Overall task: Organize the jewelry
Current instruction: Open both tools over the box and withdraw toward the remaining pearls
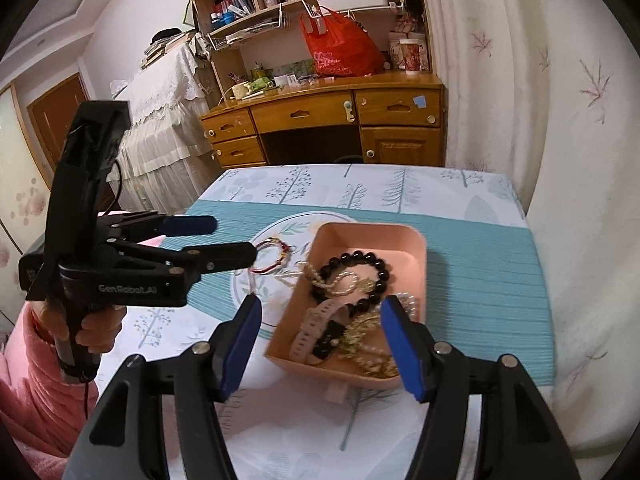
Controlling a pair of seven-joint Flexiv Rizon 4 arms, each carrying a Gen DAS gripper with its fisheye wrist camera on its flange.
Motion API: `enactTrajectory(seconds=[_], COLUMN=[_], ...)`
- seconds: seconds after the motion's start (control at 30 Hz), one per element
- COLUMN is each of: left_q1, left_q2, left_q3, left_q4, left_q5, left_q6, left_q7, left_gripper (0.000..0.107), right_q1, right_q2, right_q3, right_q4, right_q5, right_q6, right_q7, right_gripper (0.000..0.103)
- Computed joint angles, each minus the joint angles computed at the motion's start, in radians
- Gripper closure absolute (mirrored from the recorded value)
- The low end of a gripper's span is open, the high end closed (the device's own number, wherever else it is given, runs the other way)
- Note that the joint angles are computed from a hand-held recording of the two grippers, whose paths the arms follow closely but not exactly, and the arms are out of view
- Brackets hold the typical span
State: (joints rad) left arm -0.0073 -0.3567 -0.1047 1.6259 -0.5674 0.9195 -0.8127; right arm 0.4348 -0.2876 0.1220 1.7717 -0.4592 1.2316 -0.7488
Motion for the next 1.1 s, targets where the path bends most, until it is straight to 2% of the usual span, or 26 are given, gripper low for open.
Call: enactTrajectory(seconds=[0.23, 0.33, 0.43, 0.6, 0.73, 0.97, 1.1], left_q1=[0.032, 0.053, 0.071, 0.087, 0.097, 0.111, 0.108], left_q2=[0.020, 0.017, 0.007, -0.029, -0.060, -0.113, -0.134], left_q3=[0.039, 0.051, 0.056, 0.075, 0.076, 0.065, 0.056], left_q4=[0.038, 0.045, 0.045, 0.021, -0.004, -0.058, -0.074], left_q5=[0.032, 0.043, 0.047, 0.106, 0.137, 0.155, 0.172], left_q6=[0.008, 0.003, -0.002, -0.002, -0.003, -0.024, -0.027], left_q7=[-0.001, 0.001, 0.003, -0.012, -0.014, -0.039, -0.014], left_gripper=[0.027, 0.027, 0.026, 0.023, 0.023, 0.023, 0.023], right_q1=[0.023, 0.049, 0.052, 0.091, 0.146, 0.209, 0.184], right_q2=[-0.032, -0.058, -0.107, -0.172, -0.208, -0.229, -0.237], right_q3=[0.042, 0.050, 0.089, 0.078, 0.019, -0.070, -0.052], right_q4=[-0.030, -0.053, -0.096, -0.151, -0.181, -0.193, -0.197], right_q5=[0.091, 0.105, 0.171, 0.219, 0.188, 0.035, 0.015], right_q6=[0.052, 0.043, 0.041, 0.016, -0.041, -0.140, -0.143], right_q7=[0.011, 0.018, -0.012, 0.022, 0.134, 0.302, 0.324], right_gripper=[0.041, 0.041, 0.041, 0.041, 0.041, 0.041, 0.041])
